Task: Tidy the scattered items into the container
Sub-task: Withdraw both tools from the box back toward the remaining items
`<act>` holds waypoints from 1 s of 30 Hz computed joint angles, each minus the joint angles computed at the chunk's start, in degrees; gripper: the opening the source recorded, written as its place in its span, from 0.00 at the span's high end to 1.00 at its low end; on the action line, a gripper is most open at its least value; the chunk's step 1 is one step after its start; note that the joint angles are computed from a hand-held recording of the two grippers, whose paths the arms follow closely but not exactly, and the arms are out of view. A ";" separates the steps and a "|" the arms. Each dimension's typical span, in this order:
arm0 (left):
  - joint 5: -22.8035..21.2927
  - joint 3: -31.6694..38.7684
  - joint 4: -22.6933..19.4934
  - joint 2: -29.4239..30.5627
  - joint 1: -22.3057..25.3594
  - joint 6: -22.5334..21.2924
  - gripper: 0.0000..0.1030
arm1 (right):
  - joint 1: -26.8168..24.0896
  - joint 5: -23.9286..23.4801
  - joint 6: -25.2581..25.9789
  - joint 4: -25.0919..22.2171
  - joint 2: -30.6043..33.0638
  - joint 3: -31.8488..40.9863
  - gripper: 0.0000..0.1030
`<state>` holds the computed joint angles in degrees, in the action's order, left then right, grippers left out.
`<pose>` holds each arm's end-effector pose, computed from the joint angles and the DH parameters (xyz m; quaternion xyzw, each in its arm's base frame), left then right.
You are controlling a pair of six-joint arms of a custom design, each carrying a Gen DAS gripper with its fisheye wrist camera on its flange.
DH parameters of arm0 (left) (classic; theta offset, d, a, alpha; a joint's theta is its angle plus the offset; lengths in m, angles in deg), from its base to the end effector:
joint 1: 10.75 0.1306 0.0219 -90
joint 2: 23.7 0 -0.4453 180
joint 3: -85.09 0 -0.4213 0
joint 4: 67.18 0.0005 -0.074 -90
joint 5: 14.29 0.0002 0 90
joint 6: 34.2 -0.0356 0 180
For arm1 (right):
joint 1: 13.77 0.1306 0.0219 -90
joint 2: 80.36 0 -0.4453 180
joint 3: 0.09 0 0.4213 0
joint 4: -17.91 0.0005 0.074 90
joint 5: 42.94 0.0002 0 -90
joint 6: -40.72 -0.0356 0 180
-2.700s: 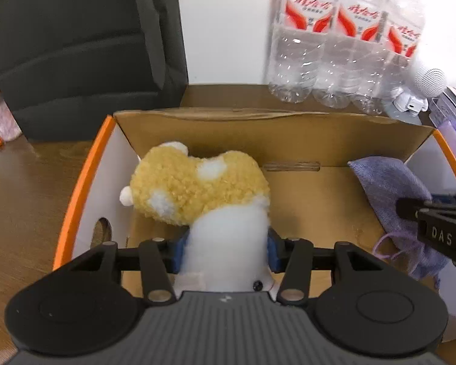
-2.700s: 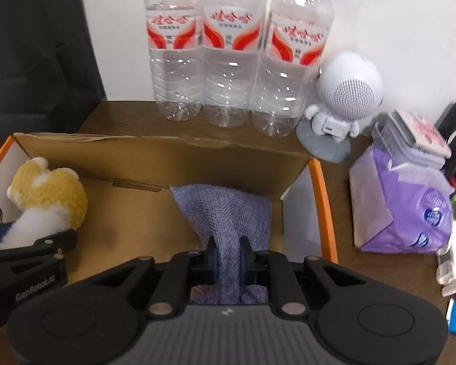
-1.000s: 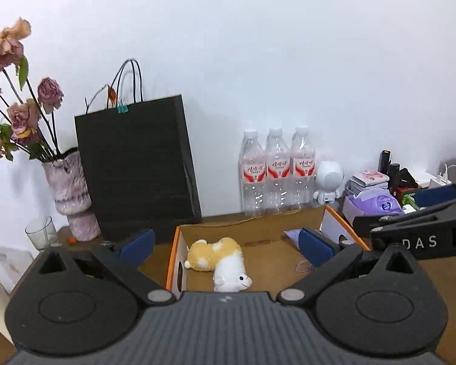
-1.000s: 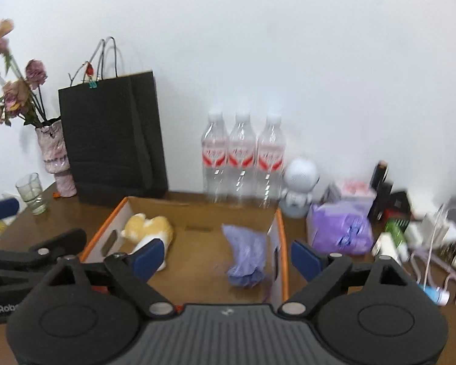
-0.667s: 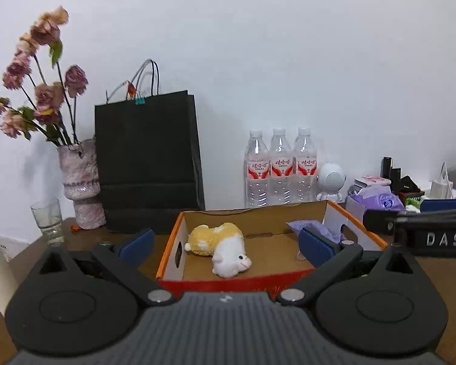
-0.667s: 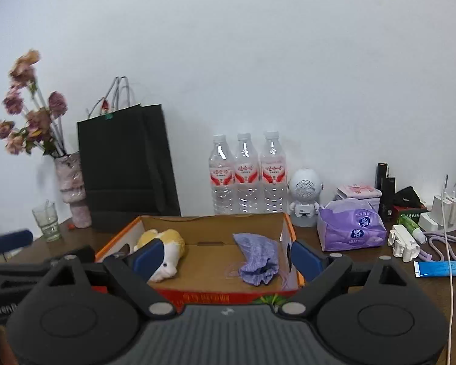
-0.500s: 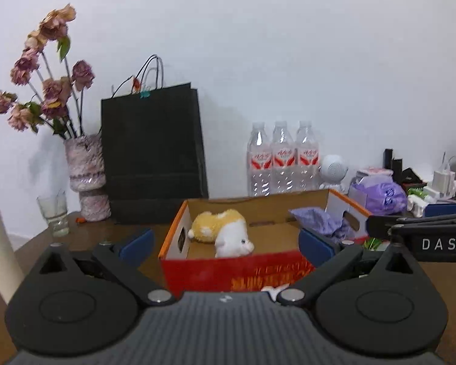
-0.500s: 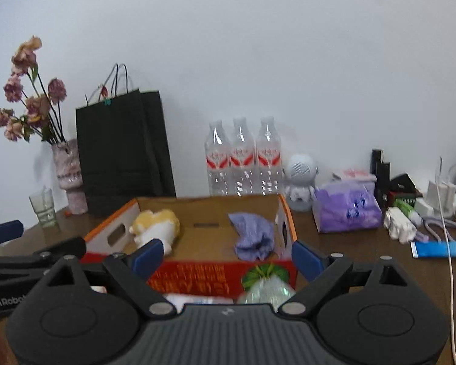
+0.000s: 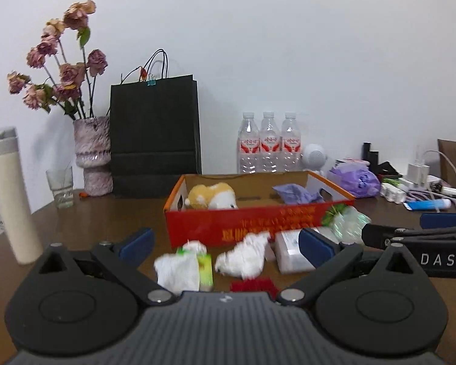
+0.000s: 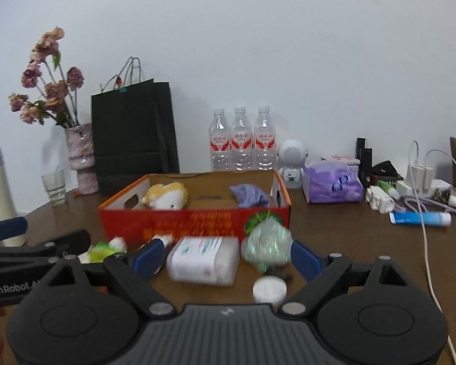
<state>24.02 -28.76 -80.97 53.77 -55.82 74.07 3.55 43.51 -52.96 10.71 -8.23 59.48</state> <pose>0.3198 -0.2817 0.4416 -0.0515 0.7930 0.0596 0.6041 0.3809 0.1206 0.4256 -0.1148 0.8097 0.1297 0.5608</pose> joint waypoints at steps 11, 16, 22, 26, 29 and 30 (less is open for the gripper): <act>-12.05 -4.03 -12.05 -4.44 -13.66 12.57 0.00 | 0.19 -0.78 2.07 -5.33 -15.24 -10.21 0.12; -17.66 -4.19 -25.18 -3.92 -21.42 26.78 0.00 | 1.19 0.92 1.22 -9.38 -24.53 -15.69 0.13; -20.81 -3.38 -32.42 -2.71 -24.64 33.98 0.00 | 2.17 2.13 -0.67 -11.68 -30.88 -18.94 0.13; -19.42 -3.84 -28.30 -3.44 -22.60 30.93 0.00 | 0.37 -0.70 -2.06 -10.89 -29.29 -18.35 0.12; -16.12 -4.09 -27.10 -4.30 -19.43 28.22 0.00 | 0.89 -0.62 -0.78 -9.40 -26.59 -17.36 0.12; -15.36 -4.17 -26.15 -4.72 -17.88 26.60 0.00 | 1.20 -0.65 0.00 -9.00 -24.92 -16.53 0.12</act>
<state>8.65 -32.92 -107.11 49.05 -73.70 100.67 4.75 42.85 -52.96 1.71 -33.16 42.95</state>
